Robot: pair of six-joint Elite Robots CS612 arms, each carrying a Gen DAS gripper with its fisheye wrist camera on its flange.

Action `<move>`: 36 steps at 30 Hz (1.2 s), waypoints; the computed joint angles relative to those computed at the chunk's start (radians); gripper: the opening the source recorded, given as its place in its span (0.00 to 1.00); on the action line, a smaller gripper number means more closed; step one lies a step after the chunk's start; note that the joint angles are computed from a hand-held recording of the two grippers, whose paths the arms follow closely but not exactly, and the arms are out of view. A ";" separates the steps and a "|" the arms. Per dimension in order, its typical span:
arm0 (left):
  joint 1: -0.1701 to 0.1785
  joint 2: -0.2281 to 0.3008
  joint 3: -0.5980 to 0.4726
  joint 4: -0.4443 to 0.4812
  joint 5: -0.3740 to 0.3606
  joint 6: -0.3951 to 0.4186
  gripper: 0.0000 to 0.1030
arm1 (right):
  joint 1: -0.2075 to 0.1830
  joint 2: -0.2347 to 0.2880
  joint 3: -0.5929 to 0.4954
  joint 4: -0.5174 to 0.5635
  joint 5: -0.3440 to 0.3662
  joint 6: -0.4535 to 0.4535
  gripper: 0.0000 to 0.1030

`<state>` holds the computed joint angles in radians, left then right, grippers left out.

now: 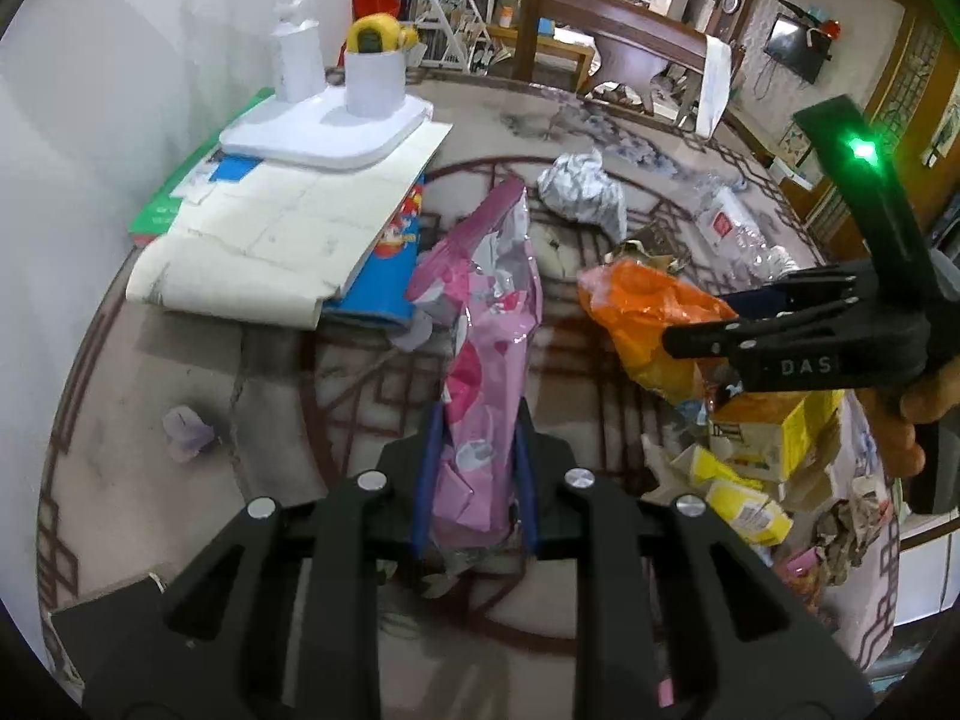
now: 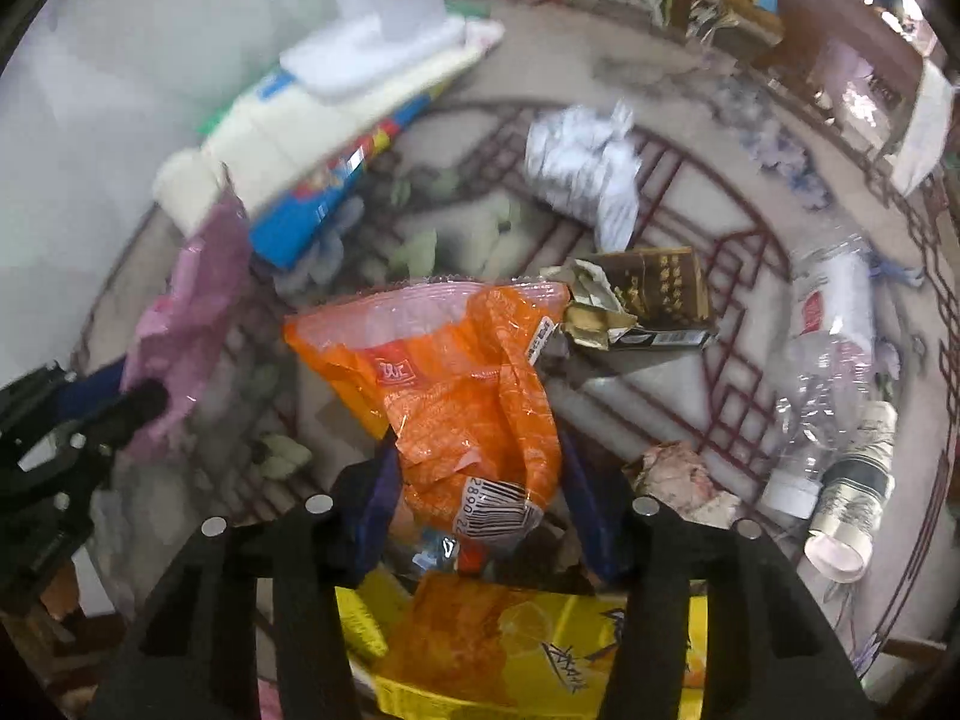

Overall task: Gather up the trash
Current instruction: 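Lift the pink bag with left tool while right tool grasps the orange bag, then carry both bags over the red bucket and open both tools to drop them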

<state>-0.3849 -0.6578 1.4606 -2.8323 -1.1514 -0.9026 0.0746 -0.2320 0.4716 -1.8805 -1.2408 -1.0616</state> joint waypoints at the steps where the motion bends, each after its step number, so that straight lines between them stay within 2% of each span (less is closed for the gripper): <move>1: -0.002 -0.002 0.000 -0.004 0.009 0.004 0.21 | -0.004 -0.011 0.018 -0.013 0.017 0.006 0.48; 5: -0.012 -0.017 0.001 -0.032 0.049 0.023 0.21 | -0.035 -0.105 0.164 -0.134 0.138 0.078 0.47; 9: -0.026 -0.032 0.001 -0.073 0.081 0.046 0.21 | -0.069 -0.202 0.325 -0.299 0.210 0.168 0.48; 13: -0.046 -0.042 -0.006 -0.132 0.110 0.087 0.21 | -0.108 -0.274 0.454 -0.460 0.246 0.262 0.48; 16: -0.060 -0.043 -0.018 -0.161 0.117 0.124 0.21 | -0.132 -0.316 0.536 -0.582 0.224 0.338 0.48; 21: -0.087 -0.043 -0.040 -0.195 0.120 0.183 0.21 | -0.173 -0.348 0.611 -0.714 0.218 0.461 0.48; 25: -0.104 -0.034 -0.068 -0.199 0.118 0.235 0.21 | -0.199 -0.363 0.648 -0.787 0.214 0.516 0.48; 28: -0.116 -0.025 -0.092 -0.201 0.108 0.265 0.21 | -0.212 -0.368 0.666 -0.839 0.204 0.542 0.48; 36: -0.133 0.012 -0.169 -0.156 0.083 0.290 0.21 | -0.243 -0.367 0.665 -0.863 0.201 0.557 0.48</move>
